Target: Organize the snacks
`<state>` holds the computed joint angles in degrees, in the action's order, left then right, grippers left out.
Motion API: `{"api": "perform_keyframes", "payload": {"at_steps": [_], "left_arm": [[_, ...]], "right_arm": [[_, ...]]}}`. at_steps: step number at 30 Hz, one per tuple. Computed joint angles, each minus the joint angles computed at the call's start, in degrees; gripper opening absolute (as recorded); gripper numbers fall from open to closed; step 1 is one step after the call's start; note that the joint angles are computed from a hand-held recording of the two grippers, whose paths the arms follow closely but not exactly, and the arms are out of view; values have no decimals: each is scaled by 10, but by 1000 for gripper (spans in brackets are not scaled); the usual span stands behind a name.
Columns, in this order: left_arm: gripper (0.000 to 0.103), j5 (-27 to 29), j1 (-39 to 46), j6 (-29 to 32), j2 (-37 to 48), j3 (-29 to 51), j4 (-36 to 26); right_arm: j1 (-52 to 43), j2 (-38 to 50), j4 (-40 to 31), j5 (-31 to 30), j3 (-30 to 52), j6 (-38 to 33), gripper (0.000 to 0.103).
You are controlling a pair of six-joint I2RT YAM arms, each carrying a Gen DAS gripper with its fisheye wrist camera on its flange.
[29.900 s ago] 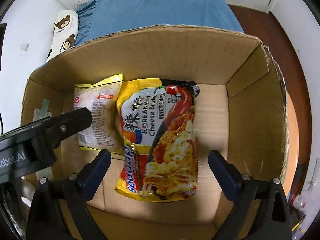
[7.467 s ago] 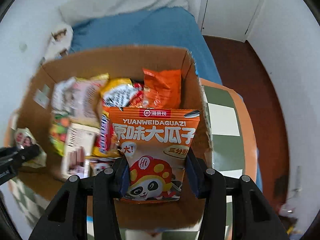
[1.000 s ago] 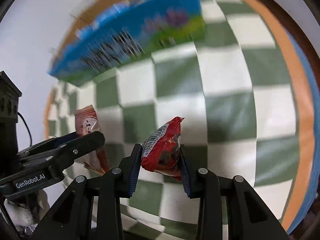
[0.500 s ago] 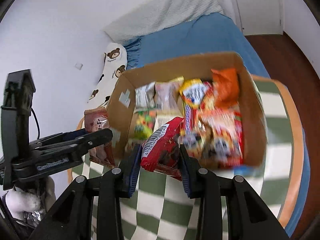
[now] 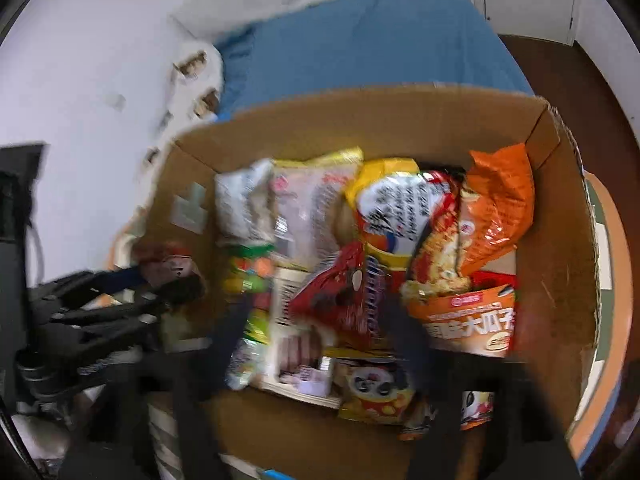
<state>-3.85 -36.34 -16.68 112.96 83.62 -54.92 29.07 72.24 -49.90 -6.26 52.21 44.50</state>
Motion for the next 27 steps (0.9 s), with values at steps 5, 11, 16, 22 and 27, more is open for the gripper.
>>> {"api": "perform_keyframes", "payload": {"at_steps": [5,11,16,22,27], "left_arm": [[93,19,2,-16,1,-12,15],[101,35,-11,-27,-10,-28,36],[101,36,-28,-45,-42,-54,63],[101,26,-49,-67,-111,-100,93],[101,-10,-74,-94,-199,-158,109]], "right_arm": [[-19,-4,-26,19,-18,-11,99],[-32,-33,-70,57,-37,-15,100],[-19,-77,-111,80,-37,-2,100],[61,-126,-186,144,-3,60,100],[150,-154,-249,202,32,144,100]]}}
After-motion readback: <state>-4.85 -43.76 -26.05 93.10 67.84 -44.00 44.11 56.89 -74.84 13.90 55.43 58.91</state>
